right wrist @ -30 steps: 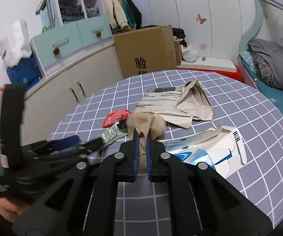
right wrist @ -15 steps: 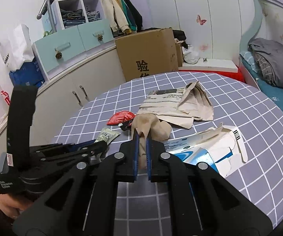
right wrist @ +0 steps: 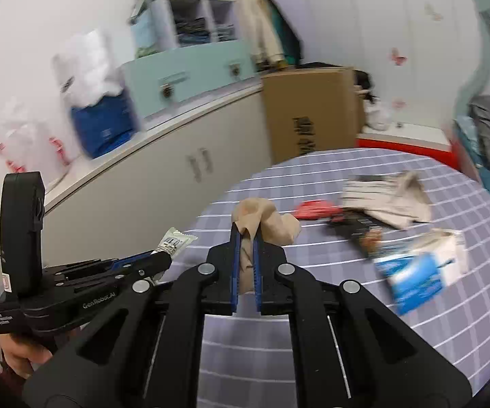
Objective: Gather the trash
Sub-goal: 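Carry the tan bag and green-white wrapper over the wastebasket with both tools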
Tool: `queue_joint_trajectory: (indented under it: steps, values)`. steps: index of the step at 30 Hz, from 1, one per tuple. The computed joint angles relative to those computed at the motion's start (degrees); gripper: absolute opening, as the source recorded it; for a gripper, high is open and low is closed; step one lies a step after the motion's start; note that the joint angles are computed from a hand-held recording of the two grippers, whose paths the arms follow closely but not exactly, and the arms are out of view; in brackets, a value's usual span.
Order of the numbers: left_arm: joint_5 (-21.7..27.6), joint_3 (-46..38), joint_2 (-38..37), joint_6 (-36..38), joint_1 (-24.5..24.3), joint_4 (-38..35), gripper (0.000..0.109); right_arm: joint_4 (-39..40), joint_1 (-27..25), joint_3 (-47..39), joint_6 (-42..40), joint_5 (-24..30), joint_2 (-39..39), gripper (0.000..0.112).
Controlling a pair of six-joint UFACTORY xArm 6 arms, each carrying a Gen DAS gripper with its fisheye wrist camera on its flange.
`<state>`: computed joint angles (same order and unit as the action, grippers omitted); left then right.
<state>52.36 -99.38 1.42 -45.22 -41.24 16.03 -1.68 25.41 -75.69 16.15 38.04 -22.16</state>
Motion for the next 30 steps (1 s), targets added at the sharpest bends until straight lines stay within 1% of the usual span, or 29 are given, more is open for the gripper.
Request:
queue_joint_trajectory:
  steps: [2,4,7,10,13,14,19,22,27,30]
  values:
    - [-0.4,7.3,-6.5,-2.6,1.2,2.0,0.013,0.8,3.6,-2.0,-0.3,0.8,1.9,0.007]
    - [-0.8,12.7,-11.4,-4.3,2.5,3.0,0.013,0.5,7.2,-3.8,0.1,1.4,4.1,0.007]
    - [-0.1,20.9,-19.0,-6.4,4.8,4.4,0.013,1.0,11.8,-6.3,-0.1,2.2,7.3,0.007]
    - [1.0,27.4,-24.7,-7.9,6.9,5.3,0.013,1.4,16.3,-8.8,-0.5,2.9,11.3,0.007]
    - [1.3,34.4,-30.1,-8.3,10.0,4.1,0.013,1.7,19.9,-10.8,-1.4,3.6,15.4,0.007]
    - [1.4,37.1,-32.1,-8.5,11.4,3.3,0.013,2.3,20.2,-11.2,-1.9,3.8,16.3,0.007]
    - [1.2,45.8,-36.8,-7.9,16.5,-0.2,0.013,2.9,23.3,-13.4,-2.2,5.4,23.0,0.007]
    - [-0.5,50.2,-38.1,-6.2,19.3,-3.7,0.013,3.7,24.0,-14.2,-2.3,6.2,26.5,0.007]
    - [-1.4,54.5,-38.5,-5.3,22.2,-5.3,0.013,6.0,24.3,-16.2,-3.1,6.5,31.9,0.007]
    - [-1.8,56.3,-38.2,-4.6,24.6,-6.1,0.013,7.2,24.2,-18.8,-3.3,6.1,35.7,0.007]
